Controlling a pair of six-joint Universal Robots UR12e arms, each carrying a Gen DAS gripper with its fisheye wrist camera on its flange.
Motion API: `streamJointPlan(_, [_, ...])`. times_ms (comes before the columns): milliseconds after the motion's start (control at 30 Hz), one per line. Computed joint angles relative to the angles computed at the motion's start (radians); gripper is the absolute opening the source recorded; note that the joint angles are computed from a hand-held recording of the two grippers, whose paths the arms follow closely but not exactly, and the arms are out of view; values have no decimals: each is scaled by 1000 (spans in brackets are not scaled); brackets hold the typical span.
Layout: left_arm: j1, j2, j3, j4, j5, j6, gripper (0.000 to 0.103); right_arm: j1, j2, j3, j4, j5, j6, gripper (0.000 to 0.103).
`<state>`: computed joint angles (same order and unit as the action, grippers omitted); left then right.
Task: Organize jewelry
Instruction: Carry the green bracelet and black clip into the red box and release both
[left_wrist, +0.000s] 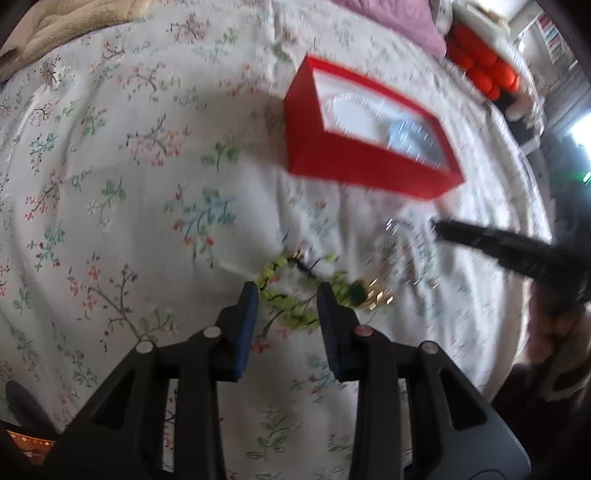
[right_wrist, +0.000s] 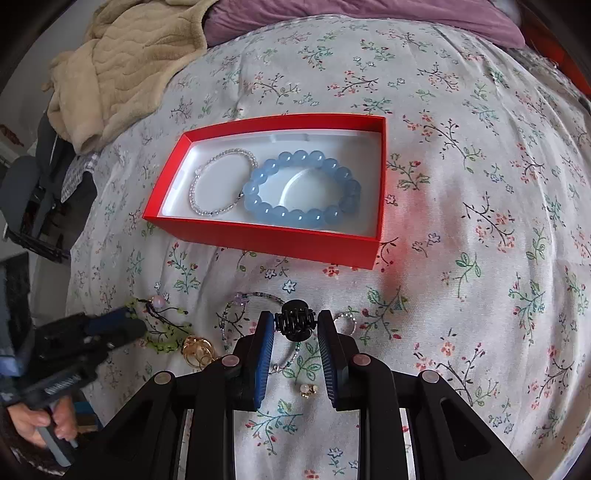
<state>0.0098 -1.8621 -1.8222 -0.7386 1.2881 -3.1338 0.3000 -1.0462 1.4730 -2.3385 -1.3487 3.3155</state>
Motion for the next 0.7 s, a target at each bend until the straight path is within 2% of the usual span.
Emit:
streamJointPlan(133, [-22, -10, -4, 16, 69, 13, 33, -5, -5, 6, -2, 3, 4, 24])
streamJointPlan(200, [-31, -13, -6, 43, 93, 19, 24, -6, -6, 5, -3, 5, 8, 24])
streamJointPlan(233, [-32, -13, -8, 52, 94, 24, 16, -7, -7, 7, -6, 8, 9, 24])
streamJointPlan(267, [-34, -16, -5, 52, 91, 22, 11, -9, -9, 9, -10, 12, 10, 24])
streamJointPlan(367, [-31, -22, 1, 52, 69, 3, 6, -11, -13, 12, -18, 17, 14, 24])
streamJointPlan(533, [-15, -7, -5, 93, 15, -12, 6, -19, -23, 21, -36, 31, 26, 24])
streamJointPlan(700, [-8, 12, -11, 171, -30, -23, 6, -26, -32, 25, -62, 49, 36, 24])
